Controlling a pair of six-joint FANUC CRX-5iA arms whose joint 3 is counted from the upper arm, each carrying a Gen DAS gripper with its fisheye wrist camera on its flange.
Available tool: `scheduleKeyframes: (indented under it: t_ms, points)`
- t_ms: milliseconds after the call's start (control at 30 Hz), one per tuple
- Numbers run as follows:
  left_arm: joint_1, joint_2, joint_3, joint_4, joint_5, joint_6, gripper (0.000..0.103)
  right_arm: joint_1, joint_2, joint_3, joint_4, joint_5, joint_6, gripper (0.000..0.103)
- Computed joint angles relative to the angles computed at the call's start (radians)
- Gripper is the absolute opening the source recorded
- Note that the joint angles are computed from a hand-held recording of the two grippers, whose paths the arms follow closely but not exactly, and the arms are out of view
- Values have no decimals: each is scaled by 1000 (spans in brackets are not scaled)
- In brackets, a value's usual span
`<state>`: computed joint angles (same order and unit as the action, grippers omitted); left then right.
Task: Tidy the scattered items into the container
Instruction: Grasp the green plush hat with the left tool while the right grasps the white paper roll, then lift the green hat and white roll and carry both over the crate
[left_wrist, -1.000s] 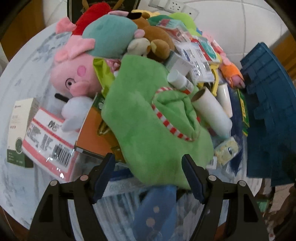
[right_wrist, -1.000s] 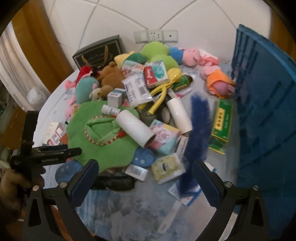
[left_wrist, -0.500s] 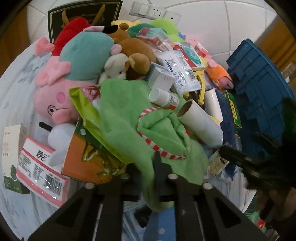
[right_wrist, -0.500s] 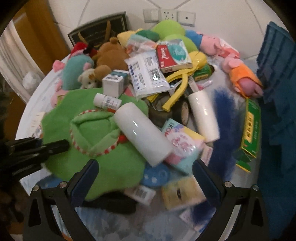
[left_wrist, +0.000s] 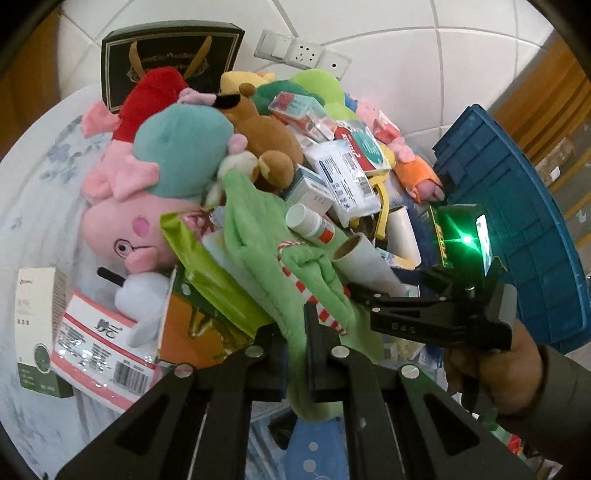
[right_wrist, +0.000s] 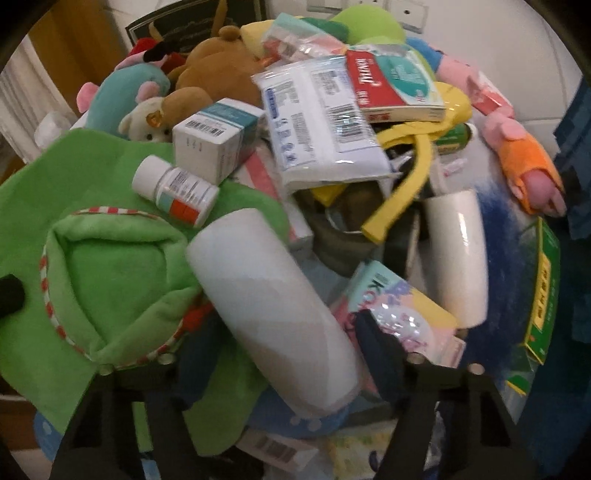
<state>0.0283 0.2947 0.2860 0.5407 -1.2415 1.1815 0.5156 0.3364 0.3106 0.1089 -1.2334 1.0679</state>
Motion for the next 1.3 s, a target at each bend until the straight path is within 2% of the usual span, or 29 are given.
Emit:
scheduleKeyframes:
  t_ms: [67, 267, 1300]
  points:
    - [3, 1, 6, 0, -2, 8, 7, -2, 2, 13, -17, -7, 9, 55]
    - [20, -13, 26, 7, -11, -6, 7, 1, -51, -1, -30, 11, -13, 48]
    - [-12, -88, 152, -14, -41, 24, 7, 72, -328, -103, 69, -5, -153, 48]
